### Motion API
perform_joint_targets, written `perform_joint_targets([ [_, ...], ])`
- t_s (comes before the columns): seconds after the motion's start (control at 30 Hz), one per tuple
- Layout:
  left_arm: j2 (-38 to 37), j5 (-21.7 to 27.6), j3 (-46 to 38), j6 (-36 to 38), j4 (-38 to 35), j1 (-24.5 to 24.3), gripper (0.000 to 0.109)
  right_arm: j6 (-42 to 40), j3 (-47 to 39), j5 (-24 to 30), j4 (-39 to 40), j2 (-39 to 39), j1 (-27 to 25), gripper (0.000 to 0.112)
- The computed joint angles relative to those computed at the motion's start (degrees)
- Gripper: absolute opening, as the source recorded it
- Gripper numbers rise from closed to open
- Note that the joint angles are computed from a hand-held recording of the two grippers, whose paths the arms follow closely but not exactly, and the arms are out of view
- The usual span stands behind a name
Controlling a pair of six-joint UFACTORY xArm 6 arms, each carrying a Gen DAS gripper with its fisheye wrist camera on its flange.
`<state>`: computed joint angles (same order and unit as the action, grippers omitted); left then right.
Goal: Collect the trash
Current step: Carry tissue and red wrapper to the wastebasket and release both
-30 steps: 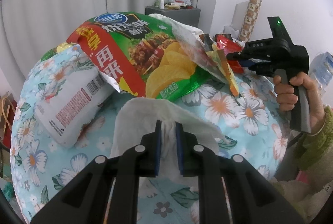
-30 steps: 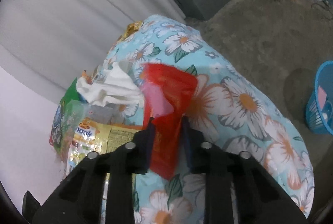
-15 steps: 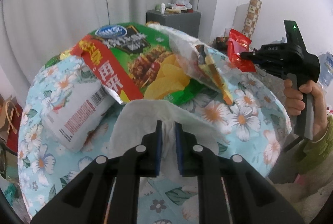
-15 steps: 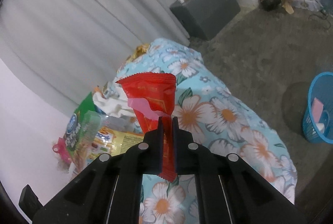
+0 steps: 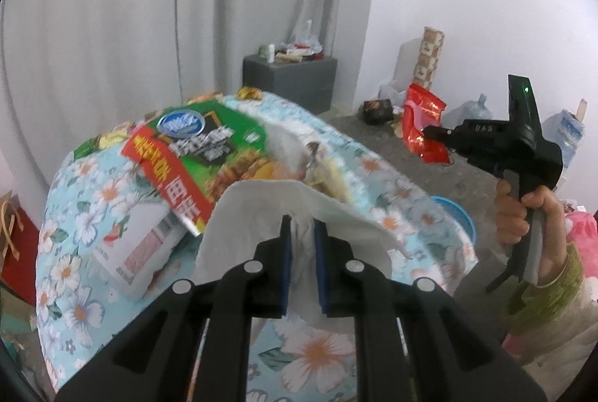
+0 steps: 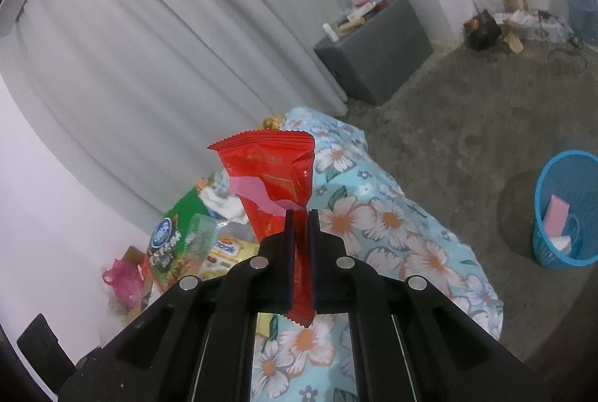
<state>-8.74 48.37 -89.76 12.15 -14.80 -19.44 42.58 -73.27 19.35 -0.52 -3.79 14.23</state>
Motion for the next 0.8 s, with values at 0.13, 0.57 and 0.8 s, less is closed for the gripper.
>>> perform_joint_targets([
  [0.13, 0.6, -0.6, -1.4, 1.3, -1.3, -1.3, 0.011, 3.0, 1.9, -0.7, -3.3, -2.1, -0.2, 0.005],
  [0.57, 6.9, 3.3, -10.6, 2.9, -6.7, -4.4, 0.011, 8.6, 7.3, -2.0, -8.6, -7.6, -1.9, 0.005],
  [0.8, 10.9, 4.8, -15.6, 3.6, -6.5, -7.2, 0.011, 11.0, 9.7, -2.4, -10.5, -9.8, -3.2, 0.005],
])
